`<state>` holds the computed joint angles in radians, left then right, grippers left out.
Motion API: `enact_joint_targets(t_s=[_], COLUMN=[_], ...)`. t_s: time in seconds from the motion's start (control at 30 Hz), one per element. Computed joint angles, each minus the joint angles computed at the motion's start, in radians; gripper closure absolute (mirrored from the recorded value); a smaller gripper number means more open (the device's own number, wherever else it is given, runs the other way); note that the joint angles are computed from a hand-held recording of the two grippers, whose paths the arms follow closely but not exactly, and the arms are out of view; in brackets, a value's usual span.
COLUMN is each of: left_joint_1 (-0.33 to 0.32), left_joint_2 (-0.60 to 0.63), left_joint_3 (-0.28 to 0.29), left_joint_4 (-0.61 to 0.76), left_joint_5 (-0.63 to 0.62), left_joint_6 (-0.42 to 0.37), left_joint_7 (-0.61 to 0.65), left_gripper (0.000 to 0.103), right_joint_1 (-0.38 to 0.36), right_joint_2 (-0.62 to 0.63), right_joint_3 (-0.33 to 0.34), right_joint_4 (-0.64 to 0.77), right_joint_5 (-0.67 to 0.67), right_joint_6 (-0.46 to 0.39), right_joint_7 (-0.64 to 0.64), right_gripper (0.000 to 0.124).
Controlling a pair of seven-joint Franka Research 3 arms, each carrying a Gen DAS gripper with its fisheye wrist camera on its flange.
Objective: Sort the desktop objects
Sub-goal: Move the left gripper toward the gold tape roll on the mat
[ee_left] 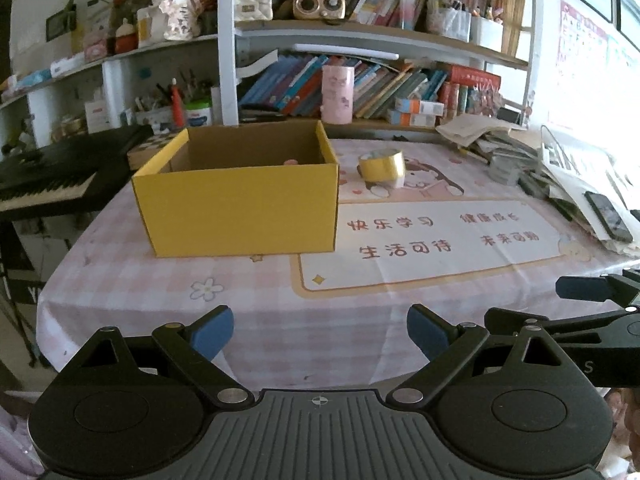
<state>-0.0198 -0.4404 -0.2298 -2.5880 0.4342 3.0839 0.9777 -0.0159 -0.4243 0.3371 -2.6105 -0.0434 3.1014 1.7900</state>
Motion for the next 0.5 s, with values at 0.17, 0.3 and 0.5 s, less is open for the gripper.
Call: enact_joint_targets(t_s=[0.17, 0.3, 0.5], left_joint_1=[-0.013, -0.036, -0.04], left_joint_2=[0.038, 0.08, 0.152], left_joint_3=[-0.001, 0.004, -0.011], left_joint_4=[0.033, 0.068, 0.135], left_joint_5=[-0.004, -0.005, 0.008], left_joint_6=[-0.009, -0.008, -0.008], left_joint_7=[-0.002, 0.016, 0.011], left_gripper=[0.007, 0.007, 0.007], right_joint_1=[0.003, -0.02, -0.035], right_joint_2=[0.012, 0.021, 0.054], right_joint_3=[-0.019, -0.022, -0.048], right_joint_4=[0.011, 0.021, 0.051], right_joint_5=[-0.008, -0.02, -0.045], right_joint_6=[-0.011, -0.02, -0.027], right_joint_7=[-0.019, -0.016, -0.03], right_gripper=[0.038, 0.037, 0.037])
